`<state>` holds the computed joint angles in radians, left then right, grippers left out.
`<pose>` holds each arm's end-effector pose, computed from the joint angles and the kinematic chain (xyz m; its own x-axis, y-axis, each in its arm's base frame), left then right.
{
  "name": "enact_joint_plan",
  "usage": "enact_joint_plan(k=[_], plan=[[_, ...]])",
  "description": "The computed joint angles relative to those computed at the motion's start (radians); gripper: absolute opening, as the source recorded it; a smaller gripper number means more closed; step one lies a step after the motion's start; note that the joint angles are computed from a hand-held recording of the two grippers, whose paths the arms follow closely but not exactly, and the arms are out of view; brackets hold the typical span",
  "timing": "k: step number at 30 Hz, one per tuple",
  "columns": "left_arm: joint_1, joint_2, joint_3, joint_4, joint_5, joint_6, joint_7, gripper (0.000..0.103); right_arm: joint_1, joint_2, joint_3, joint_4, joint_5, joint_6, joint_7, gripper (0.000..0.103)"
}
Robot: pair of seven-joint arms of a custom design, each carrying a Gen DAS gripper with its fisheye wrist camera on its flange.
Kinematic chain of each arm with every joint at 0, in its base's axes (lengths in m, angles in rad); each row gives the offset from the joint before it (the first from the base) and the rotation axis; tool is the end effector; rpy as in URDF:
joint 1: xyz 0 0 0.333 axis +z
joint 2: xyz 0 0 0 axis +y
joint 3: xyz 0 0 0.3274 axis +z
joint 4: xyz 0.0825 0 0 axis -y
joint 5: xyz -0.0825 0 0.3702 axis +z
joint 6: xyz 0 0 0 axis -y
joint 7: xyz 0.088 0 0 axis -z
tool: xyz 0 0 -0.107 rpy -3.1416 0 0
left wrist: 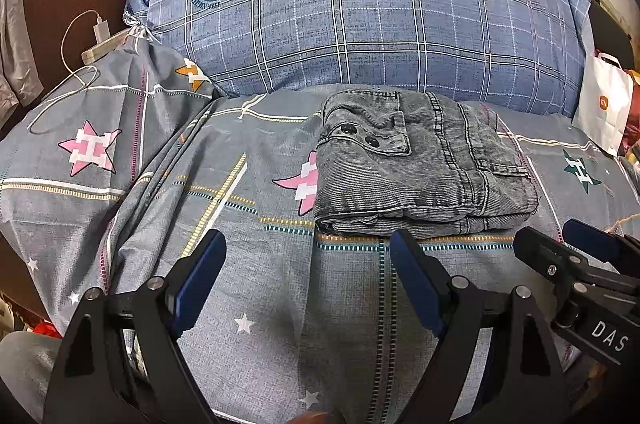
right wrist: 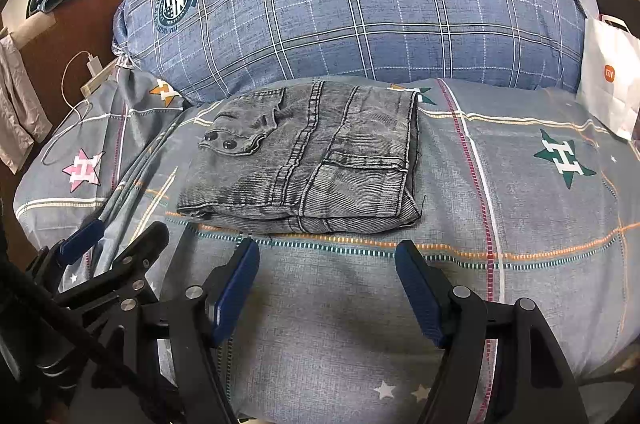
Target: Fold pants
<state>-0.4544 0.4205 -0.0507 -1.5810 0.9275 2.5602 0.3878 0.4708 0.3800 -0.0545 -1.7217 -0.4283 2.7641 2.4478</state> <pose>0.6173 -0.3480 0.4697 0.0579 -0.9972 -0.0478 -0.6586 -0.0022 -0.7525 0.6238 0.3007 0.4566 -0.0409 -0.9845 -0.1706 -0.7623 0.1411 -0.6317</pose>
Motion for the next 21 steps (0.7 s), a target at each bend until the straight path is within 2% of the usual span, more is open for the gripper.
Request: enact_joint_plan(k=[21], plan=[[-0.008,-0.001,0.003,0.002,0.03,-0.02,-0.023,0.084,-0.006,0.006,0.002,0.003,0.016,-0.002,-0.017,0.072]])
